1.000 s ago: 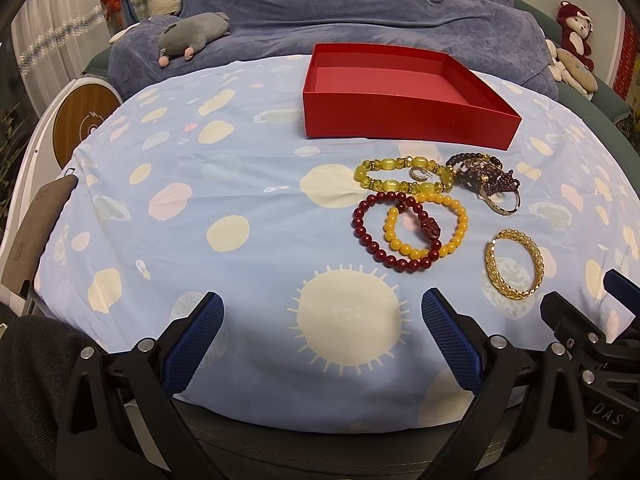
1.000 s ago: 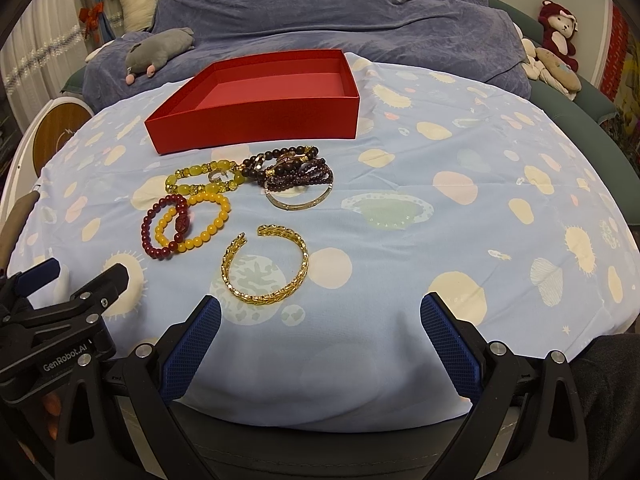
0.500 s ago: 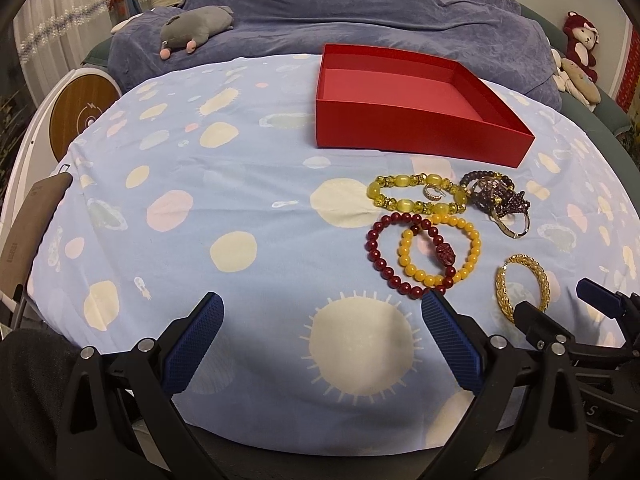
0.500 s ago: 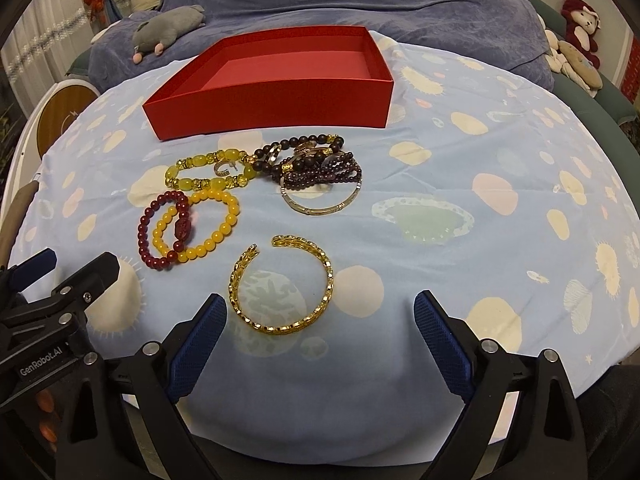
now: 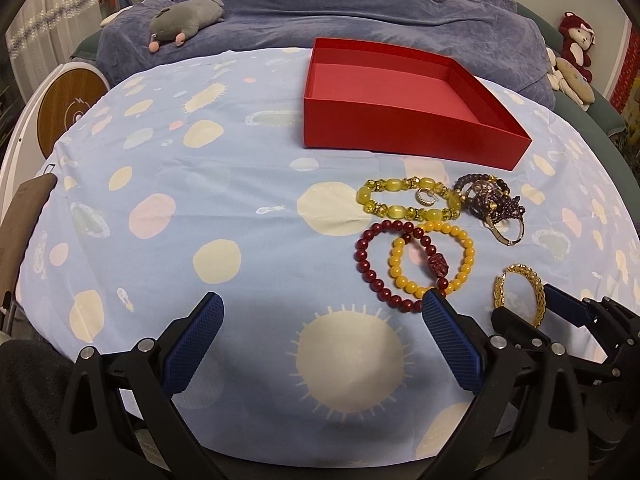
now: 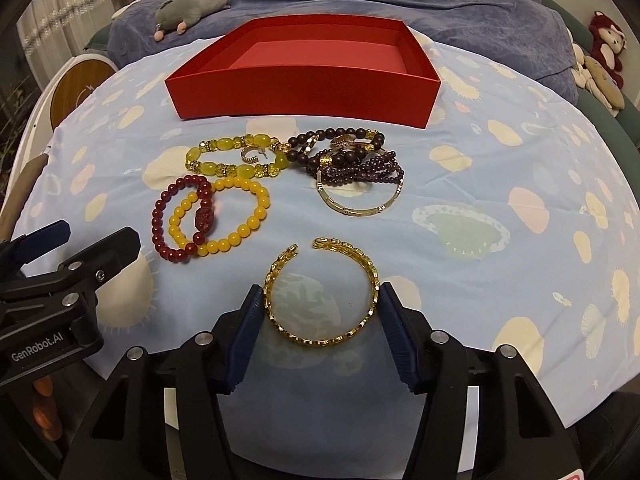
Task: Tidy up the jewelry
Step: 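Lower the right gripper onto the gold cuff bangle and close it, then grasp the dark red bead bracelet with the left gripper while the right holds the cuff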
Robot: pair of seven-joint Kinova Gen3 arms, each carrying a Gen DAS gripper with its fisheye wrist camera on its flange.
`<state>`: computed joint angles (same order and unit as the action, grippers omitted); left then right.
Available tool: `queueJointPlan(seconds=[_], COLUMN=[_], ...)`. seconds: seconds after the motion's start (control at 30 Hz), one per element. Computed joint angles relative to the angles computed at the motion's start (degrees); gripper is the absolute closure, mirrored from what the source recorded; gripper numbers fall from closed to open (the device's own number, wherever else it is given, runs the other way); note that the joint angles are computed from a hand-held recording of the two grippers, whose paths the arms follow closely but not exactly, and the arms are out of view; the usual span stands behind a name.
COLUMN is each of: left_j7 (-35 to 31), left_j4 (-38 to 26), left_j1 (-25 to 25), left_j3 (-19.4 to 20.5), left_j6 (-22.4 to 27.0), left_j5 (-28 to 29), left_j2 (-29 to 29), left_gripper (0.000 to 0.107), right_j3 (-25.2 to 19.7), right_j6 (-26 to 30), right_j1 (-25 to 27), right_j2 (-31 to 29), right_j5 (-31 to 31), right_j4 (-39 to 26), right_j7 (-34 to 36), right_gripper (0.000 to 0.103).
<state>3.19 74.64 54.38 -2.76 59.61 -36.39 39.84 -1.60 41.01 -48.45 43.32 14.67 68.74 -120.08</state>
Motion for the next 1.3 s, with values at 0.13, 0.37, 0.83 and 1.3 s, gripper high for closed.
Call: queueJointPlan(seconds=[0.13, 0.37, 0.83, 1.3], left_j7=[-2.65, -4.35, -4.03, -11.3], left_j4=[-2.98, -5.12, -0.29, -1.03], left_j1=[-1.7, -2.95, -4.64, -5.38], left_j3=[0.49, -0.45, -0.88, 0.02], left_j6=[0.03, -1.36, -3.27, -6.87], left_j5=[1.0, 3.65, 5.65, 5.01], left_j2=[1.39, 2.7, 0.96, 1.26], left_gripper=[0.013, 0.013, 0.031, 0.099], right_j3=[0.51, 0.3, -0.47, -0.98], right_j6=[-1.04, -2.09, -2.89, -2.32], right_j1=[0.59, 1.57, 2.45, 2.48], right_j2=[-0.99, -1.74, -1.67, -1.44], right_j5=[-0.5, -0.63, -1.99, -2.58], right_j4=[1.68, 2.82, 3.13, 2.47], right_j7=[-1.84, -2.55, -1.85, -0.27], right_gripper=[0.047, 0.047, 0.047, 0.047])
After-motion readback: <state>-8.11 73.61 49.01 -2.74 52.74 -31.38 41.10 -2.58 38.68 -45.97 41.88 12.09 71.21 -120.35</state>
